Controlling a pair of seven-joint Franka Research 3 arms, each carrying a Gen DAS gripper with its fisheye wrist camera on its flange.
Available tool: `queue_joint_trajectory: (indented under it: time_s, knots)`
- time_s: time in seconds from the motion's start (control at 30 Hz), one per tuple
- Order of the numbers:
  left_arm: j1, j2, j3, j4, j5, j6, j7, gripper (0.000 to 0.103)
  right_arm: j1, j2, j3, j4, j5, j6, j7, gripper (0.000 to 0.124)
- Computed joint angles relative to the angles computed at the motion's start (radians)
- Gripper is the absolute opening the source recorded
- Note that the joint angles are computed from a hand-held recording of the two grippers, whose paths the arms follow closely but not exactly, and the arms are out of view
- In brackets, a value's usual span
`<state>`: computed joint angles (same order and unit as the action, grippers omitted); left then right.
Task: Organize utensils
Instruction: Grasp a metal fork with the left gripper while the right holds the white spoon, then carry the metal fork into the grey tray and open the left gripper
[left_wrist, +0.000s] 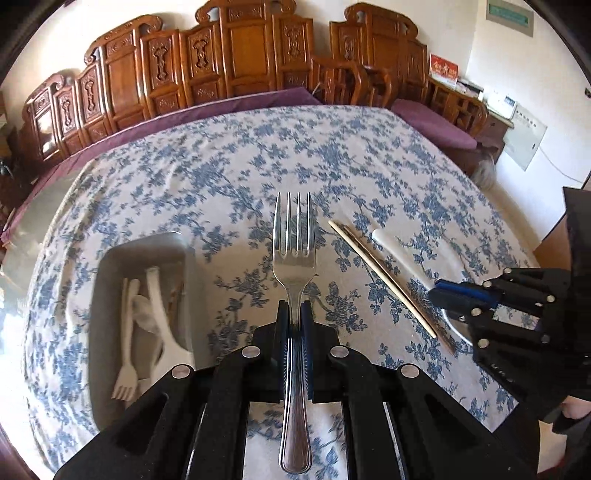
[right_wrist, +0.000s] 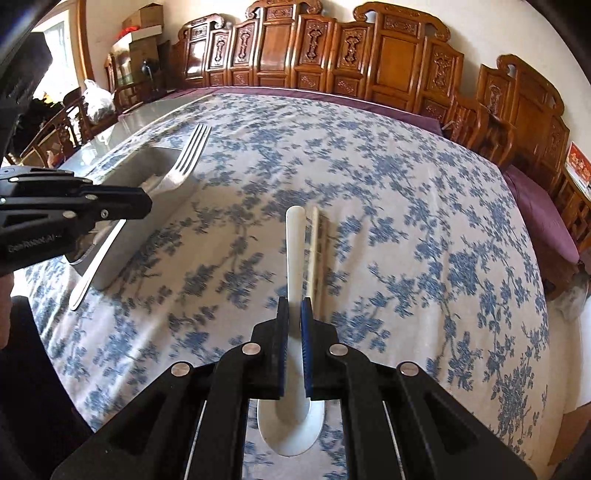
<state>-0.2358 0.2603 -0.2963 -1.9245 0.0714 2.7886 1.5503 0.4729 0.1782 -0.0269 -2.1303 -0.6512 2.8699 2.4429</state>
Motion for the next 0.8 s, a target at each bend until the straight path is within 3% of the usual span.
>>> queue_joint_trajectory:
  time_s: [0.33, 0.8]
  knots:
    - [0.058, -0.082, 0.006, -0.049, -0.091, 0.033, 0.093, 0.006, 0.046, 0.046, 0.01, 0.102, 0.03, -0.016, -0.024, 0.008]
    - [0.108, -0.033, 0.038, 0.0, -0.129, 0.038, 0.138, 0.006, 0.105, 0.116, -0.022, 0.191, 0.098, 0.003, -0.064, 0.008]
